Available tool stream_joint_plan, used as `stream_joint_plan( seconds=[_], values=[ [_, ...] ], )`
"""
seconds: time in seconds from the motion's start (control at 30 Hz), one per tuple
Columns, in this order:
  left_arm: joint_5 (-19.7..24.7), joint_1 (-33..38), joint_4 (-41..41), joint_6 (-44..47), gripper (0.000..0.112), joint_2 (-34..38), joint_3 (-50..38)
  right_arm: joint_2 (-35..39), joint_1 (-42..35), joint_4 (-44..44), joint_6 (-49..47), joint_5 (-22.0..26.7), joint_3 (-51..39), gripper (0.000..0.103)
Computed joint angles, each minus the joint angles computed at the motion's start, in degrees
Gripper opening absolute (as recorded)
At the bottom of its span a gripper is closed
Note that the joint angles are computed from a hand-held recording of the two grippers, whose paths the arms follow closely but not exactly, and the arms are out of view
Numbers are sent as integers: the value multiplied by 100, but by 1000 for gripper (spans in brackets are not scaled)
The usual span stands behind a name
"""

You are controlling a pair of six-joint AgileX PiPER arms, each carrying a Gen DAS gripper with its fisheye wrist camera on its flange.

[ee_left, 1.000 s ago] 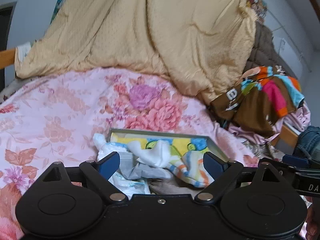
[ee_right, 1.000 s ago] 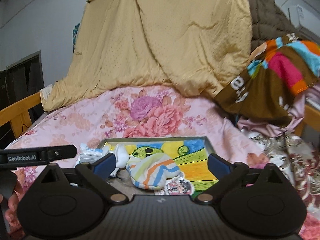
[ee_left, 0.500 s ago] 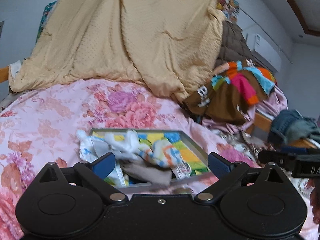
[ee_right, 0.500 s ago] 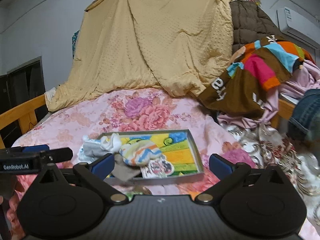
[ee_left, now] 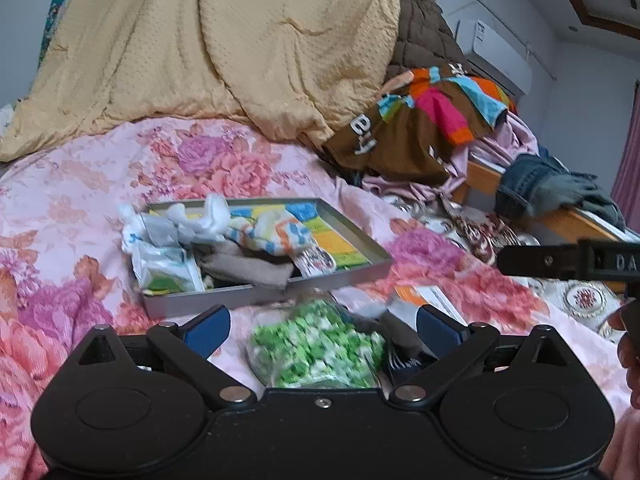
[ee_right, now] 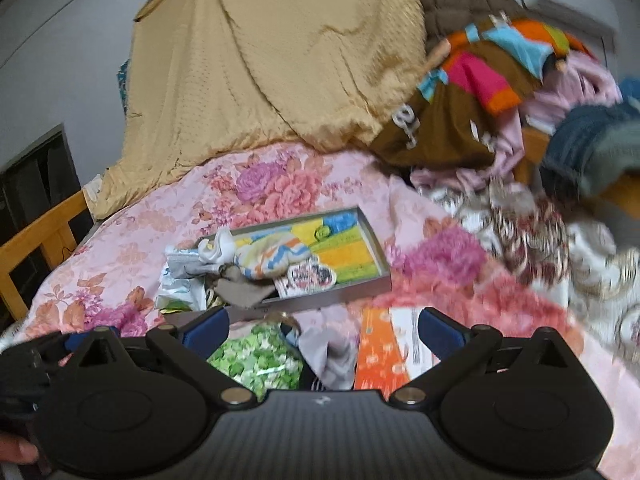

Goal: Organize soft objects
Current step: 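Move both open tools back toward the grey and black socks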

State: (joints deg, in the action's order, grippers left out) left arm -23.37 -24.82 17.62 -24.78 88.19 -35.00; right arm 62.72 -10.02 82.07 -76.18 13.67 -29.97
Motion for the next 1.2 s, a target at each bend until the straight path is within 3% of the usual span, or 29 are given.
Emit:
stream_joint_plan(
  seconds=[0.13, 0.5, 0.7, 0.9, 1.2],
  values=[
    [42, -89, -8, 71, 102, -15, 102, 196, -391, -937, 1184, 483, -97, 103],
    [241, -188, 24, 161, 102, 85, 63, 483, -337, -2313, 2677, 418, -239, 103],
    [615, -242, -207, 360, 102, 204, -99, 759, -169, -3459, 3885, 371, -422, 103],
    [705, -385, -131, 436, 102, 278, -150, 1027, -168, -4379, 4867, 574, -642, 103],
    [697, -526, -136, 731, 102, 444, -223, 1580, -544, -3637, 4419, 1269, -965, 103]
  ],
)
